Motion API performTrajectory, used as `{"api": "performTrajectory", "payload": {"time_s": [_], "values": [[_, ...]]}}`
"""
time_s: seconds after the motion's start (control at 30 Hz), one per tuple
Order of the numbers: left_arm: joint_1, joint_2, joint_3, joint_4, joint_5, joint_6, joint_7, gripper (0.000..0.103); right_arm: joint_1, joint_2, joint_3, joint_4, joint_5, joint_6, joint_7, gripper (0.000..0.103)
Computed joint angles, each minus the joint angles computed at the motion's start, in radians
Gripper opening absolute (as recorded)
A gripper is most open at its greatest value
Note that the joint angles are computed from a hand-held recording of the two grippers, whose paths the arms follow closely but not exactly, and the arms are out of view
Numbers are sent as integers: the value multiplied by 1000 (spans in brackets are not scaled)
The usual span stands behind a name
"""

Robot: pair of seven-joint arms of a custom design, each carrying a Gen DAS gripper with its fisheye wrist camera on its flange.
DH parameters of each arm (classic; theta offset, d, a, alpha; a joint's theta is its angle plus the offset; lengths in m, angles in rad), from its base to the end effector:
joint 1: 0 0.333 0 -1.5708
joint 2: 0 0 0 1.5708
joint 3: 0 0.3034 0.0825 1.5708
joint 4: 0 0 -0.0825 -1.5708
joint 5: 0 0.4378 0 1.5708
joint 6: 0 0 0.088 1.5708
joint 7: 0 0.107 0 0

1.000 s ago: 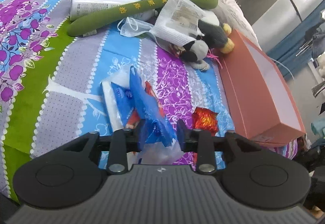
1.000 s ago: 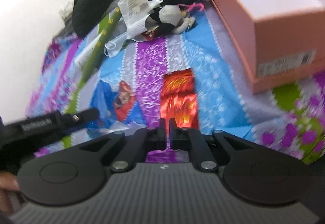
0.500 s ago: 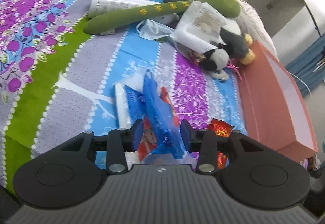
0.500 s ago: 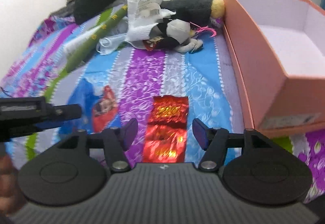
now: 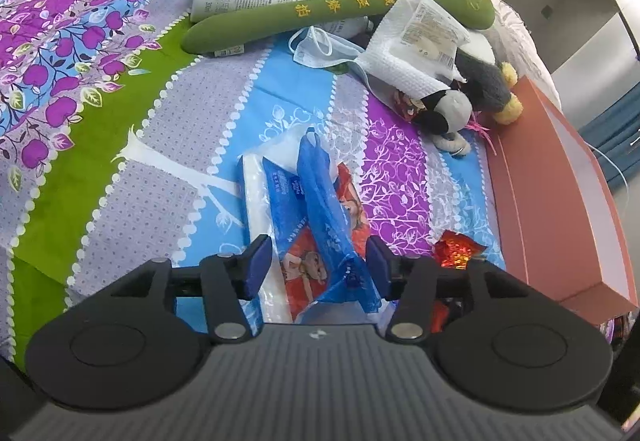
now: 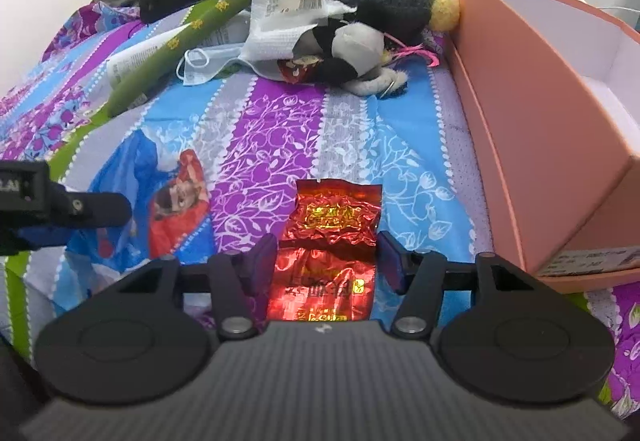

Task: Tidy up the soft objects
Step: 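Carry the blue packet in the left gripper while the right carries the red packet over the box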

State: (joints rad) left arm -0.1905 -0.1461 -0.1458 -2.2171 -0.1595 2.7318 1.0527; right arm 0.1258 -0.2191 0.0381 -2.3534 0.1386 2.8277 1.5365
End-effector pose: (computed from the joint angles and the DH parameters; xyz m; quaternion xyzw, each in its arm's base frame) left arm 0.5642 -0.1931 0.4759 -0.7610 0.5608 -0.3180 0.0727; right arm 0.5581 0.0857 0.4565 -0.6919 0.6362 -0.1949 0.2802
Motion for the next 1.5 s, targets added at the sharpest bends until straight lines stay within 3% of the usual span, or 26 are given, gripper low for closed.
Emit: {"api": "performTrajectory", "payload": {"time_s": [0.17,0.37,0.43,0.5,0.73,1.5], "values": [[-5,28,-2,30,-16,-17,32,58,14,-22,-20,-11,50,-26,-40,58],[9,51,-25,45,80,-17,-3,55,13,-40,-23,-23,80,-43,-65,58],[8,50,-26,41,92,-8,0,36,13,-43,-25,-21,88,-47,-68,58],[3,43,-22,35,71,-6,32,26,10,-48,-22,-21,89,-52,-67,58],[-10,10,-14,18,38,4,104,11,14,-90,-31,-26,121,-76,-85,58],[-88,-86,22,26,-107,34,271,9,13,-224,-37,-36,162,-63,-108,58]]}}
